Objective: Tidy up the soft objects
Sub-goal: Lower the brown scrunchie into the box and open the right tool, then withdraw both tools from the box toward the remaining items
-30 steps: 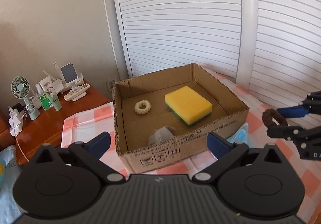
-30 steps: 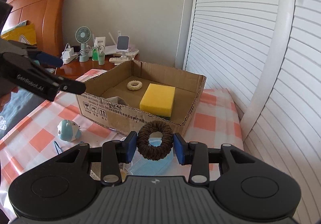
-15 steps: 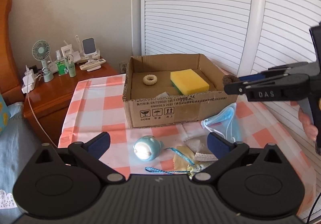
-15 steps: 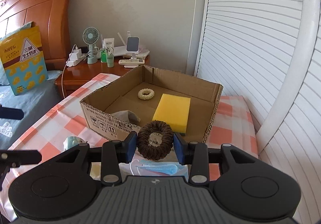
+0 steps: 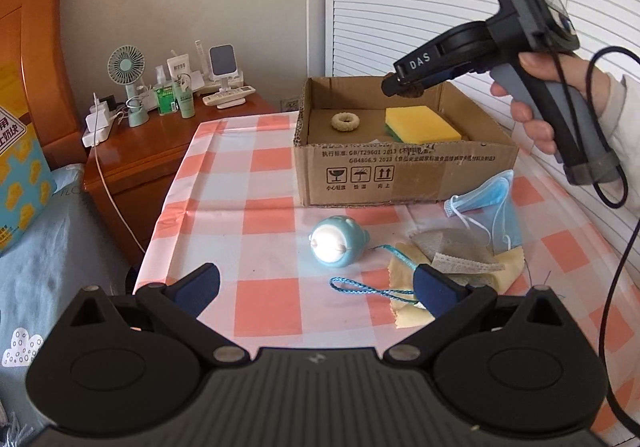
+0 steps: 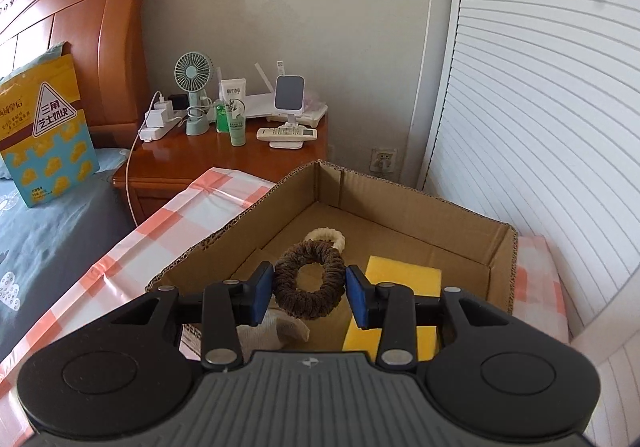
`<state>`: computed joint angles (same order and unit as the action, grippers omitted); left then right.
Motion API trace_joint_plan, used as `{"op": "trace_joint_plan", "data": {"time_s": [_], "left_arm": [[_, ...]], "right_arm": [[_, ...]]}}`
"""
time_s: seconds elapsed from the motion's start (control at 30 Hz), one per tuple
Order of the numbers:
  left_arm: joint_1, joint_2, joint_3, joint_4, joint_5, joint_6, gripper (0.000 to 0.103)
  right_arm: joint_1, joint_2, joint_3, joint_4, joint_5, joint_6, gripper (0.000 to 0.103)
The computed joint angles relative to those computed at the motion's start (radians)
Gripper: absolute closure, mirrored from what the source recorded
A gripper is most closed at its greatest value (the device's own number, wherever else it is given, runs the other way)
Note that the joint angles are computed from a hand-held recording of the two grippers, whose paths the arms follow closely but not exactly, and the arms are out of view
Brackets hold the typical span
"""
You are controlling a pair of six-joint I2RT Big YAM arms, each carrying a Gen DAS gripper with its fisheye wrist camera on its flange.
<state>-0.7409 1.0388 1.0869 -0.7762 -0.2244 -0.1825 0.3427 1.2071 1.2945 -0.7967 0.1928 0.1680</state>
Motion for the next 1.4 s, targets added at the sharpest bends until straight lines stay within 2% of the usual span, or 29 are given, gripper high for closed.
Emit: {"op": "trace_joint_plan", "data": {"time_s": [0.13,0.2,0.27,0.33,0.47,0.57,0.83,1.13,1.4], "left_arm": [[0.009,-0.003,-0.007,-0.014,-0.005,-0.019,0.001],[0.013,-0.002,-0.008,-0.018,-0.009,-0.024,0.001],[0.013,-0.004,-0.010,-0.019,-0.016,-0.026,0.001],[0.014,-0.006,-0.012,-0.020,-0.014,-0.029,0.001],[0.015,-0.004,-0.012,-0.019,-0.007,-0.026,0.001],[0.012,-0.007,-0.015,-0.014,0.000,-0.022,0.001],[0.009,-0.027,-0.024,-0.010,0.005,-0.017,0.001],[0.010,-0.036,-0.033,-0.008,0.022,-0.013,0.001],[0.014,-0.027,-0.036,-0.005,0.043,-0.009,0.001]], "right_arm": [[-0.013,0.086,0.053,0.009,-0.024,0.000,0.057],[-0.015,0.119,0.078,0.000,-0.013,0.002,0.048],[-0.009,0.133,0.088,-0.006,0.022,-0.015,0.023],[-0.002,0.124,0.077,0.004,0.046,-0.028,0.010],[0.003,0.090,0.047,0.017,0.051,-0.017,0.000],[0.009,0.064,0.030,-0.005,0.047,0.007,0.000],[0.071,-0.044,-0.043,-0.082,0.147,0.065,0.000],[0.096,-0.196,-0.163,-0.162,0.249,0.232,0.000],[0.085,-0.293,-0.269,-0.219,0.272,0.347,0.000]]}}
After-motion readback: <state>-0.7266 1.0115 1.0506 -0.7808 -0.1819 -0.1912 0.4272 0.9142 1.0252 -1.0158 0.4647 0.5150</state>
